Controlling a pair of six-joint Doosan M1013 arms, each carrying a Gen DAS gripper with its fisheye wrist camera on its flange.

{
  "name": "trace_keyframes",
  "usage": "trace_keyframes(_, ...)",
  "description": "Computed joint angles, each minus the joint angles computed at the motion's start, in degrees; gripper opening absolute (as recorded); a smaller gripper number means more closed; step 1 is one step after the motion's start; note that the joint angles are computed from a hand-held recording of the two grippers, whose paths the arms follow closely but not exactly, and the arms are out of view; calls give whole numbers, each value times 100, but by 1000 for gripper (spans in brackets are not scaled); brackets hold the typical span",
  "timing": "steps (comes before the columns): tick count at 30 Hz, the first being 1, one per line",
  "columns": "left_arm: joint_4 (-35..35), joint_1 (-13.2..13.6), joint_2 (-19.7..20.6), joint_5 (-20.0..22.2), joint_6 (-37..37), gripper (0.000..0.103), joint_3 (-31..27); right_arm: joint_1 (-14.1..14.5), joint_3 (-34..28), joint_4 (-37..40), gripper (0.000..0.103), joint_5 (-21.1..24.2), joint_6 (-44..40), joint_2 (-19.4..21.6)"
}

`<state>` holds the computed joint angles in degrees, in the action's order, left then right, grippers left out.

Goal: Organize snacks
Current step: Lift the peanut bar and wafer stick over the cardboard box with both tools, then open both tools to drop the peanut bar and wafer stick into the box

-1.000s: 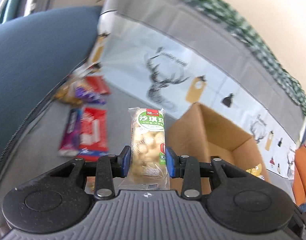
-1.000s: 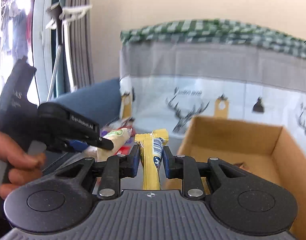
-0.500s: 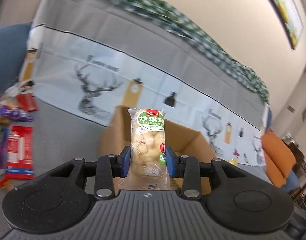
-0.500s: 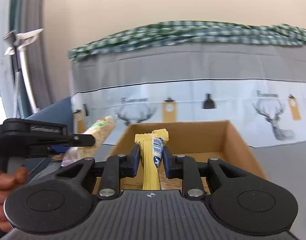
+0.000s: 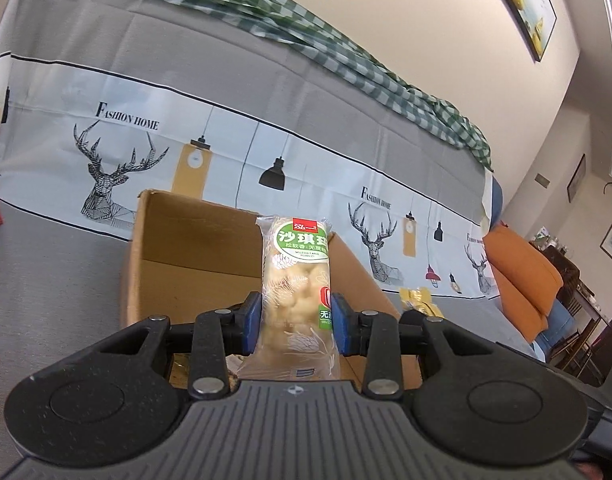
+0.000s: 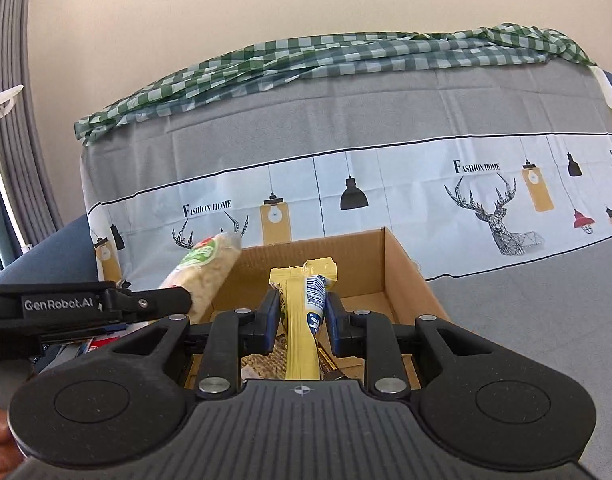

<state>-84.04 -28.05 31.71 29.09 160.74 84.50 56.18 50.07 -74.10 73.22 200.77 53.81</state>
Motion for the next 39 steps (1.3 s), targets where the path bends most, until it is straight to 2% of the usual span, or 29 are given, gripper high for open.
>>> trace_keyframes(39,12,1,-13,-41,57,40,7,-3,-55,-14,25,-46,-85,29)
